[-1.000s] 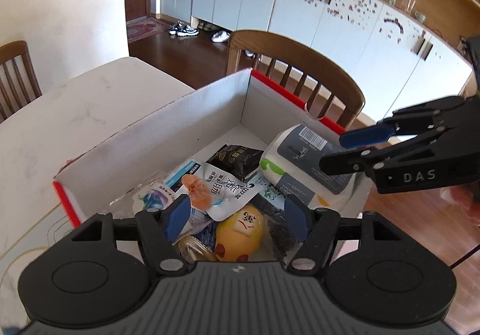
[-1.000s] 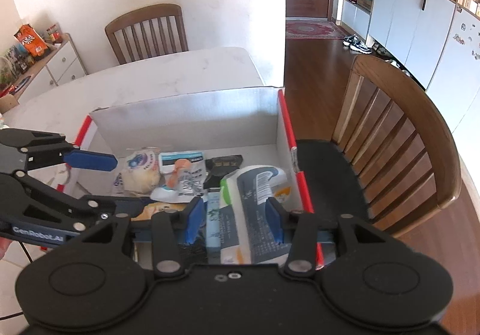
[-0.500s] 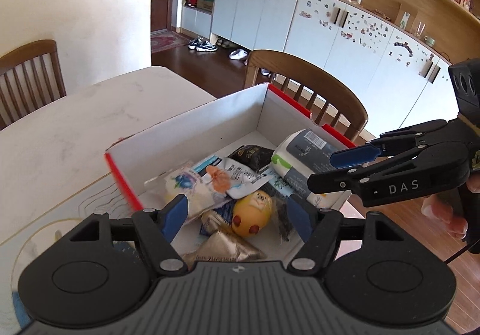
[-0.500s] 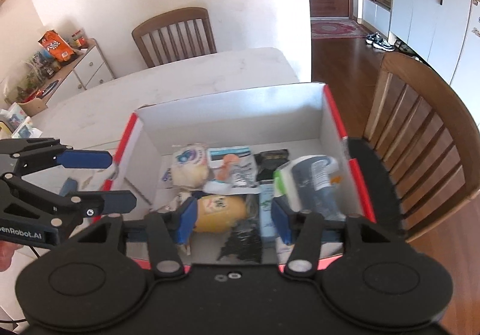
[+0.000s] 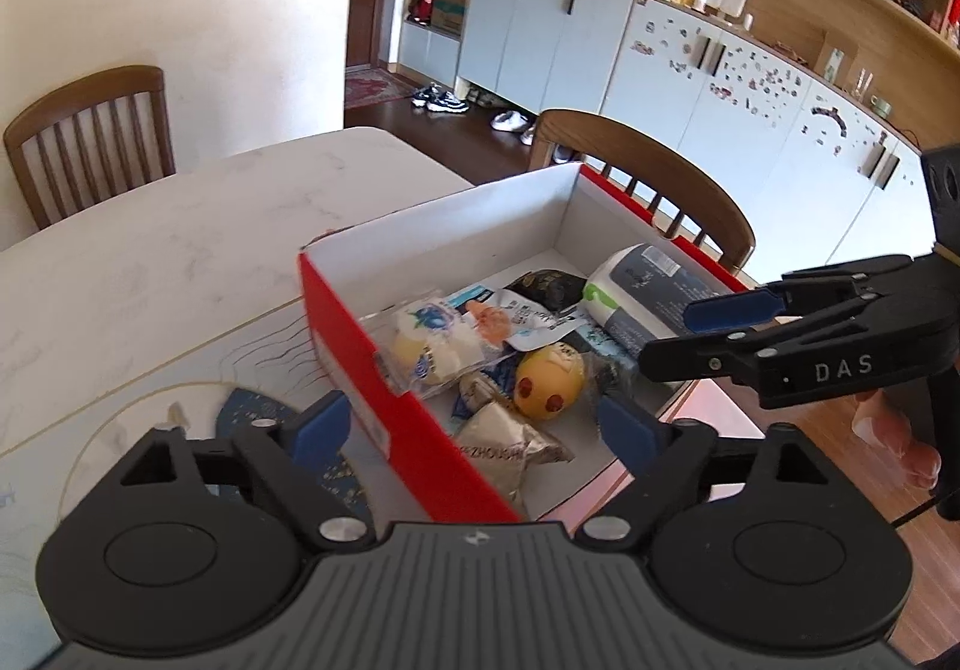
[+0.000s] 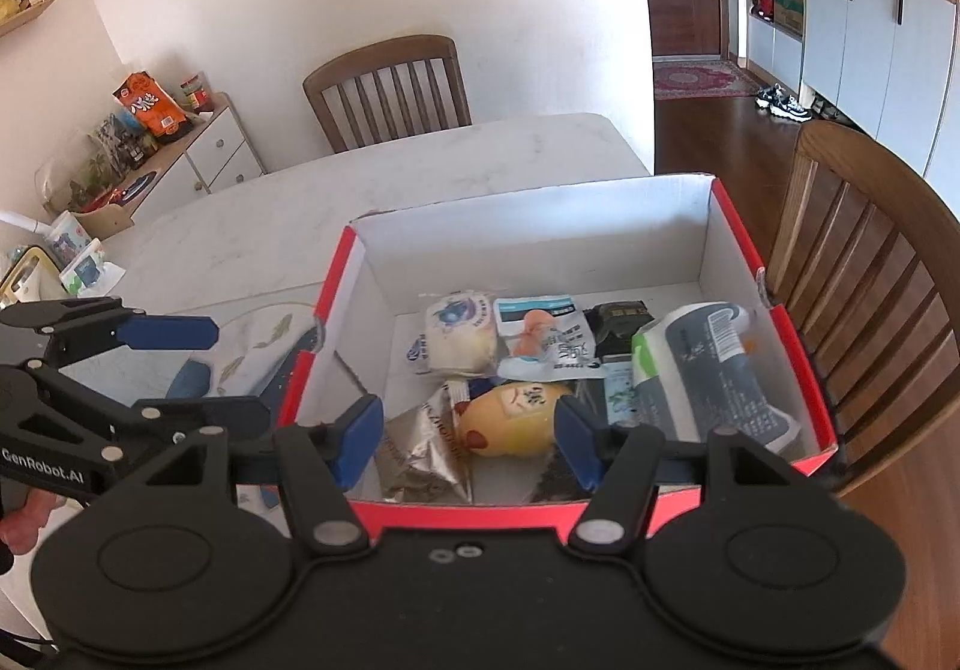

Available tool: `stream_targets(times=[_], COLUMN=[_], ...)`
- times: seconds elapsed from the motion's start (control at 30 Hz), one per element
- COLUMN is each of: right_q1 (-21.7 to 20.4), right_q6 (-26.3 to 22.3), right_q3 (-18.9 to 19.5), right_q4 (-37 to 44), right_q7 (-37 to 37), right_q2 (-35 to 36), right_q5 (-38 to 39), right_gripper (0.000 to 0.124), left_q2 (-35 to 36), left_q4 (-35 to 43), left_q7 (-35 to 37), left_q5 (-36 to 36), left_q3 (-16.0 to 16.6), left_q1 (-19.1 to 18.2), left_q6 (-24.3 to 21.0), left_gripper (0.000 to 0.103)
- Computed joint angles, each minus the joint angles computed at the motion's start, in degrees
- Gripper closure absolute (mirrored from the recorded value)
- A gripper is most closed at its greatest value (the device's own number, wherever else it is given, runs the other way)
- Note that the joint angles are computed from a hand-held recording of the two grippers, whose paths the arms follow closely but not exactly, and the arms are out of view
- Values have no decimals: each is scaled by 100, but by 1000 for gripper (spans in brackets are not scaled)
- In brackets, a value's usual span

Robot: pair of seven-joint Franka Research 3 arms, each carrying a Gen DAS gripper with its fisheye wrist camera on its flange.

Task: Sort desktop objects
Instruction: 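Withdraw both tools from the shoebox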

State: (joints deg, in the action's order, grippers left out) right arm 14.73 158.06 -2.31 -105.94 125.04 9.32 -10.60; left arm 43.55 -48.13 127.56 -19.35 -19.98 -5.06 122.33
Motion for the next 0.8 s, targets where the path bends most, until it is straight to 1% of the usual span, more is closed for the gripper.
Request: stream_targets(times=[0.03, 0.23, 0.3, 0.33, 0.4, 0.5, 0.57, 0.8], right_q1=[48, 282, 342, 360, 405, 409, 408, 433], right_q6=[4, 94, 67, 32, -37, -127, -190, -445], right_q3=[-28, -134, -139, -135, -129, -51, -7, 114], right_q4=[3, -54, -70, -71, -63, -61, -59, -95], right_q7=[129, 1073, 1381, 1518, 1858, 2139, 2281, 2755], right_q2=[1, -81, -120, -136, -165, -198, -211, -273], right_q5=[-117, -933, -1260, -1409, -1762, -2002, -2122, -2410], right_gripper=[61, 59, 57, 53, 52, 51, 50, 49], left_q2=[-48, -375, -501, -561, -677, -757, -851, -957], left_q4=[-90, -686, -895, -989, -1167, -1262, -1403, -1537], left_q7=[24, 250, 341, 392, 495, 625, 706, 941], left_q5=[-28, -278, -365, -409, -490, -586, -636, -765], left_q3=[-9, -74, -90, -97, -101, -105, -87, -56], left_q1=[37, 295, 371, 408, 466, 537, 567, 638], left_q6=[39, 210, 262, 285, 364, 295, 343, 187], left_gripper=[2, 1, 1, 1, 1, 1, 1, 1])
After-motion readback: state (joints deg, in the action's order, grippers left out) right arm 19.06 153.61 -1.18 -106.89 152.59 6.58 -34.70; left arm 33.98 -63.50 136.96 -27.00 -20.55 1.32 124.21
